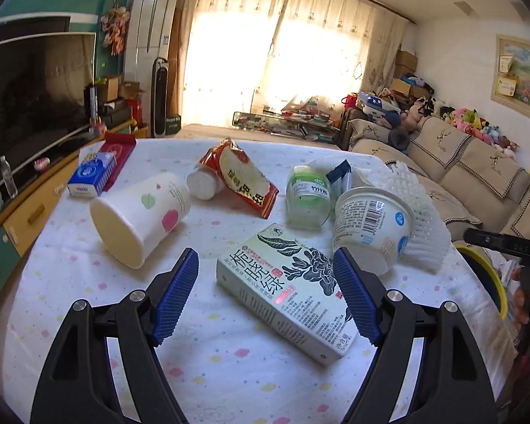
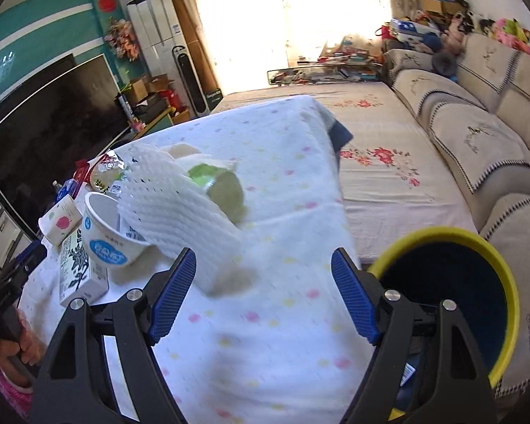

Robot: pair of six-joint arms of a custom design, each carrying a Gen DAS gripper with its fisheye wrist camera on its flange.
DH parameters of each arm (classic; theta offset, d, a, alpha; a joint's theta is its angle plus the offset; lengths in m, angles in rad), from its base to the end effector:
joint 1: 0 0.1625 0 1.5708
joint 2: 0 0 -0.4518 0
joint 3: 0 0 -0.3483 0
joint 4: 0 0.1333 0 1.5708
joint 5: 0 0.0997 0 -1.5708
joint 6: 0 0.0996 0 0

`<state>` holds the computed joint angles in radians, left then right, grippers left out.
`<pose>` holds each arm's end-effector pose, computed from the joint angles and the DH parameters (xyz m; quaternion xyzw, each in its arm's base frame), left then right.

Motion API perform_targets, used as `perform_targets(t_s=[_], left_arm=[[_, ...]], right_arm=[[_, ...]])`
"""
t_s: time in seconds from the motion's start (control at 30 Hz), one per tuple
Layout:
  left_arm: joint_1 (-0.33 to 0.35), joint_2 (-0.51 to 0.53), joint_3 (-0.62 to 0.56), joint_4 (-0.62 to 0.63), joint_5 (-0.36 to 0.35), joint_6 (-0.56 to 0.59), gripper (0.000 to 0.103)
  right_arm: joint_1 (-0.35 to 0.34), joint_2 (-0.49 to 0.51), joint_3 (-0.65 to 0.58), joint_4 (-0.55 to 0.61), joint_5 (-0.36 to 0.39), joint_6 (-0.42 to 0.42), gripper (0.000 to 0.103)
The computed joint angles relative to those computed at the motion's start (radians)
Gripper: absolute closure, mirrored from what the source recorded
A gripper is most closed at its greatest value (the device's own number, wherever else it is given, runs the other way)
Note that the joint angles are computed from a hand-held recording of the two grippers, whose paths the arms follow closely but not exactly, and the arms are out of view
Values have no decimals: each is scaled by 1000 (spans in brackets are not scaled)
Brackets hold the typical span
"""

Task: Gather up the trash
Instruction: 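Grasp the white bubble-foam net with the right gripper, then carry the foam net with the right gripper into the bin and release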

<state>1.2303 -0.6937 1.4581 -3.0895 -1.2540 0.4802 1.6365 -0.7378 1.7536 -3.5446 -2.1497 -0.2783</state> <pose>-0.0910 -0.7489 0.2096 0.3130 0.8650 -0.3525 0.1717 0.1209 -0.6368 0.2040 0.0160 -0.8605 0.4124 0.2987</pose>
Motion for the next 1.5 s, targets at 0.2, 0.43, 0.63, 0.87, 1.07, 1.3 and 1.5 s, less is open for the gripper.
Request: perform_targets(t_s=[0.2, 0.43, 0.63, 0.87, 1.07, 1.3, 1.5], left_arm=[[-23, 0, 50, -112, 15, 60, 20], [-25, -6, 56, -104, 8, 54, 20], [-19, -3, 48, -92, 12, 36, 20], [-21, 0, 51, -99, 17, 41, 20], [-21, 0, 51, -98, 17, 41, 20], [-21, 2, 51, -103, 17, 44, 19], [-23, 0, 54, -108, 18, 47, 19]], right_arm=[[-8, 48, -112, 140, 14, 24, 28], [-17, 74, -163, 212, 49, 33, 32], [-9, 78, -145, 185, 57, 24, 70], [-8, 41, -48, 76, 92, 46, 87], [6, 2, 39, -33, 120, 56, 88], [23, -33, 136, -169, 98, 50, 88], [13, -63, 210, -269, 35, 63, 88]])
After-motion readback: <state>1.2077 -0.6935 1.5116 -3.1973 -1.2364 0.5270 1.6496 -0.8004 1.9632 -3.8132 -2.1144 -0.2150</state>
